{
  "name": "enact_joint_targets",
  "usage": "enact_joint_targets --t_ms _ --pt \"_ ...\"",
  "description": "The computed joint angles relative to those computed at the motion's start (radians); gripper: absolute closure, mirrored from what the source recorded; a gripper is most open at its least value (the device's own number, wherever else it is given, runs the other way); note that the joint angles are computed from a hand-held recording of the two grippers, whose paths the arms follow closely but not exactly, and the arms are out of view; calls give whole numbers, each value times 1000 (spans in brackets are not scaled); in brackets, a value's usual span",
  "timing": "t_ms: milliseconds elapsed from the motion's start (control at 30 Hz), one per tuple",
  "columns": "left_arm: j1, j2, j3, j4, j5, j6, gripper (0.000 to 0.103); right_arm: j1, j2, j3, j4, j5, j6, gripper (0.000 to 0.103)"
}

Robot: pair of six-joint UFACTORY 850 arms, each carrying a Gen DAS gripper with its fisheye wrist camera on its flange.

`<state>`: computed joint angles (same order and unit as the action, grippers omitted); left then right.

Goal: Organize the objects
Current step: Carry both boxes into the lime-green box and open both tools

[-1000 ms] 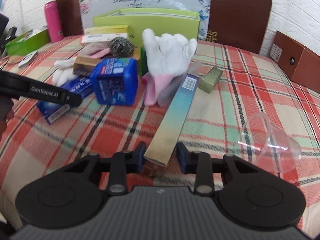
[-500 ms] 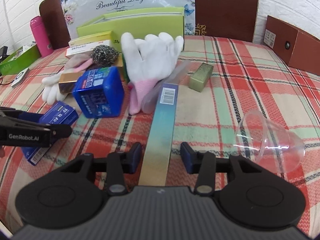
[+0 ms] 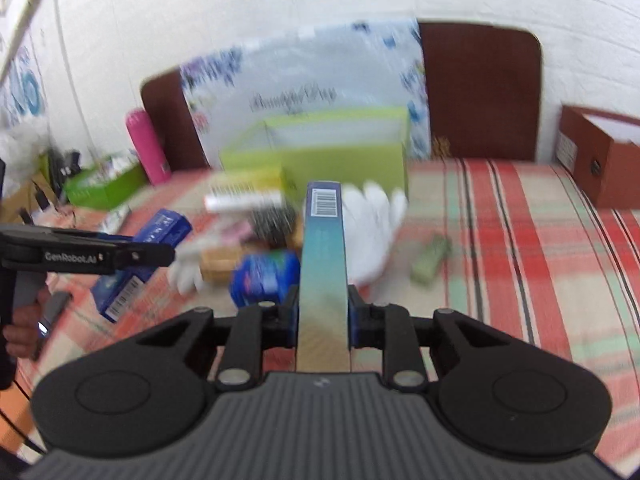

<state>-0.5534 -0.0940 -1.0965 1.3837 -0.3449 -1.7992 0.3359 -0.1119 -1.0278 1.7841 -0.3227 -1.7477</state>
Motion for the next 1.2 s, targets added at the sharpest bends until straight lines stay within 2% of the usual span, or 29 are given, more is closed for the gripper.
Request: enact_joint_targets --t_ms 67,167,233,367,433,533,667,800,867,933,1000,1033,1067,1200 --pt "21 -9 -35 84 15 -65 42 1 -47 -73 19 -31 -7 82" --pt "45 -55 -120 125 -14 -88 42 14 -140 -209 34 -42 6 81" --pt "71 -92 -182 118 -6 -88 42 22 -216 -315 -5 -48 95 82" --pt "112 -197 -327 44 -33 11 42 51 -380 -529 -76 -2 253 82" --pt "137 -242 -386 -7 -29 61 42 60 -470 -641 -179 23 414 81" --pt "180 -319 -483 -137 2 177 42 62 -613 -819 -361 3 684 82" --pt "226 -410 -589 -332 11 370 42 75 -772 -1019 -571 48 954 82" --pt "259 -473 -651 -457 20 483 42 78 -906 -1207 -830 -1 1253 82" --pt "269 -494 -666 -471 27 500 42 83 -949 -1264 -930 -18 1346 81" --pt "272 -503 -659 -379 41 406 40 90 -986 -1320 -1070 -44 1484 81" --pt "275 -508 -651 -349 48 373 9 96 -997 -1331 -1152 -47 1550 70" --pt "272 -509 -647 -319 36 338 7 97 -997 -1330 -1175 -47 1563 48" --pt "271 -510 -642 -279 24 295 7 99 -990 -1316 -1181 -31 1554 37" --pt "273 -492 -615 -259 25 263 7 97 -924 -1208 -1048 40 1375 35"
